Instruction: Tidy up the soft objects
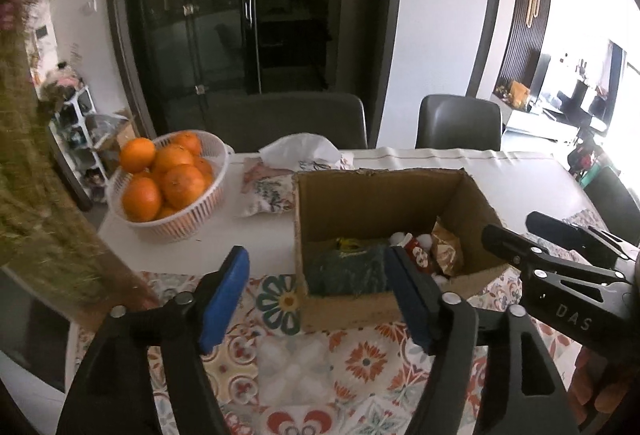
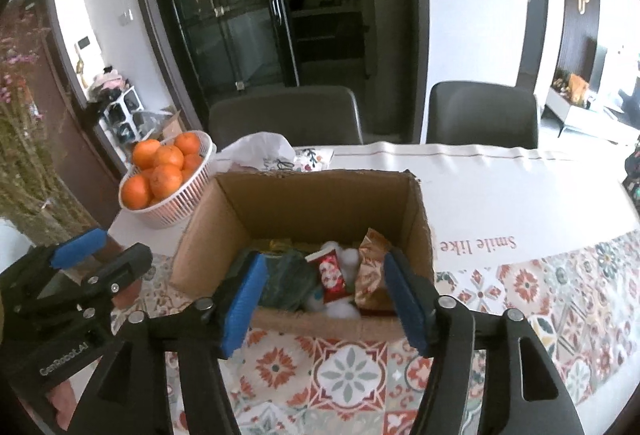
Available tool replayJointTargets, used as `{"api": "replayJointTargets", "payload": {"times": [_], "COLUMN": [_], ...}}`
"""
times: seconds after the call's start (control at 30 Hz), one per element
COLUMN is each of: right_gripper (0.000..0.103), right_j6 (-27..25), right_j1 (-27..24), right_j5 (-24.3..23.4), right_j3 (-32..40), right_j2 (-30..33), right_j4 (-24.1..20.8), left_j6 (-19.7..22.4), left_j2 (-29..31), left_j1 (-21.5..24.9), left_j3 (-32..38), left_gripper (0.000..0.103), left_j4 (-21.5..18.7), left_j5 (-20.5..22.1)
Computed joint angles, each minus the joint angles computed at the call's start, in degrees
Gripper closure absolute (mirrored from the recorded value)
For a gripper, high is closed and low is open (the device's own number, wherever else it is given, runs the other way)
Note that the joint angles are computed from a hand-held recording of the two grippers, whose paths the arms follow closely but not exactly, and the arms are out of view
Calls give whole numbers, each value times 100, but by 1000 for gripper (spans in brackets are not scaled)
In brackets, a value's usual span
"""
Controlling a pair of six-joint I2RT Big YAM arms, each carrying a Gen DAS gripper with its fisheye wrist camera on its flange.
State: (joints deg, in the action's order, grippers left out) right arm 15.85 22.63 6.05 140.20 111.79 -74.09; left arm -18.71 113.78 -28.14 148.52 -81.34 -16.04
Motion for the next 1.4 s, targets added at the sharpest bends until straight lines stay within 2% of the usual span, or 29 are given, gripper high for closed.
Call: {"api": "replayJointTargets", "payload": {"times": [0.17,0.37,0.5,0.6,0.73,0.9,1.23,1.4], "right_gripper": [26,17,12,11,10,10,10,10], "right_j6": [189,273,287,308,396,481,595,696], "right_j1": [219,476,647,738,828,982,1322,1514], "right_j5": [460,1096,1434,1551,1678,1807,1988,2035], "right_j3": [-1002,-1835,-2450,-2902,-3461,-4062,-4908,-5217], "right_j2": [-760,-1491,-2017,-2407,-2916,-3580,-4640,-5038], "right_j4": [485,785,957,1133,1271,1253,1070,957], "left_j6": [38,114,124,80,-75,-484,-1428,-1875], "left_j2": [-943,-1655,-2091,-2316,-2548,-2825,-3133,-3228], "left_j1": [-183,-452,-685,-882,-1179,-1638,-2594,-3001], "left_j3": [-1361,-2291,-2845,-3085,-3284,-3509,-3753,-3773], "left_gripper": [13,0,0,0,0,0,0,0], "left_j4": [705,1167,1460,1488,1423,1217,504,133], "left_j5": [-373,-974,-1389,-1629,-1919,-2295,-3156,-3438]}}
